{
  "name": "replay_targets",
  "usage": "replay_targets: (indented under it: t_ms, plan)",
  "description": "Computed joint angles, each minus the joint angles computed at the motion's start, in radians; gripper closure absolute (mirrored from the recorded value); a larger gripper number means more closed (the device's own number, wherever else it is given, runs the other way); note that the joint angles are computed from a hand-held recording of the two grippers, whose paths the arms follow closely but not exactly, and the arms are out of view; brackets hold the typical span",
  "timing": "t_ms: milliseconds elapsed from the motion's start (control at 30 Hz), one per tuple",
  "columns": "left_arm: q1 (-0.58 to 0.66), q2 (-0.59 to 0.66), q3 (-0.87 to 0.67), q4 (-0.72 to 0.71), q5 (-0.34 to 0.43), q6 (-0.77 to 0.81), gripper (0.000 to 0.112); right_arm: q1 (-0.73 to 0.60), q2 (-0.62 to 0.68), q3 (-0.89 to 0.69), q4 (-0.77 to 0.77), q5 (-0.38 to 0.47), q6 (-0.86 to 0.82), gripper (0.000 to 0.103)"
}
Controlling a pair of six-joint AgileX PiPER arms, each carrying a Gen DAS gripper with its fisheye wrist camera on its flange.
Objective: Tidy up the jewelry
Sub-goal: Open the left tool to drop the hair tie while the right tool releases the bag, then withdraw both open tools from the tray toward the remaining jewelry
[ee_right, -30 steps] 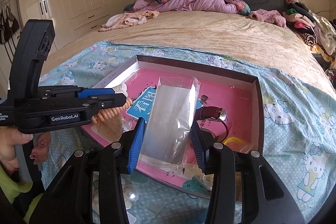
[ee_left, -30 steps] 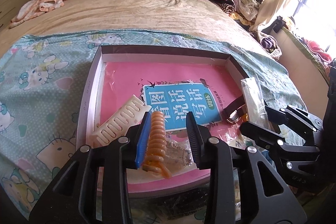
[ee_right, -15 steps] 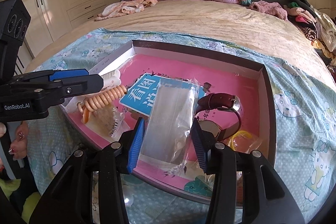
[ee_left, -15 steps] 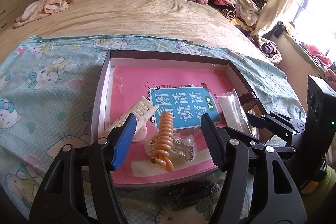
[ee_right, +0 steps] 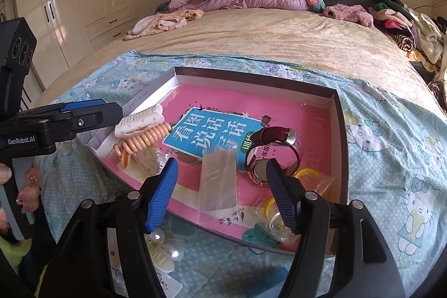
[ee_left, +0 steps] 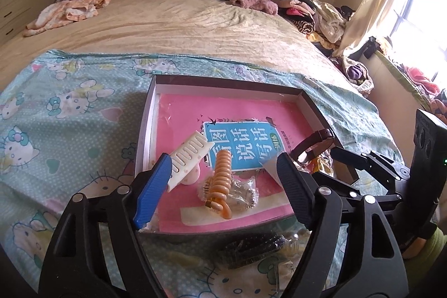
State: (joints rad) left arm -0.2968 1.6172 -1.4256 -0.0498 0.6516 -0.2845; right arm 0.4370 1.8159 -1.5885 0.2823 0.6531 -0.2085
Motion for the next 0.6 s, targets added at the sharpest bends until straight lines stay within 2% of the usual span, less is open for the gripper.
replay_targets:
  t_ms: [133, 200, 300, 600]
  plan:
    - [-0.008, -0.027, 0.012, 0.012, -0.002, -0.020, 0.034, -0.010, -0.070, 0.061, 0.018, -0.030, -0.001, 0.019]
    - [-0.013, -0.041, 0.020, 0.022, -0.002, -0.028, 0.025, -0.017, -0.099, 0.084, 0.042, -0.033, -0.019, 0.018]
    - [-0.020, -0.061, 0.029, 0.030, -0.001, -0.039, 0.020, -0.020, -0.142, 0.114, 0.042, -0.049, -0.009, 0.013]
    - [-0.044, -0.122, 0.057, 0.075, -0.003, -0.089, 0.019, -0.026, -0.234, 0.161, 0.051, -0.054, 0.001, 0.009]
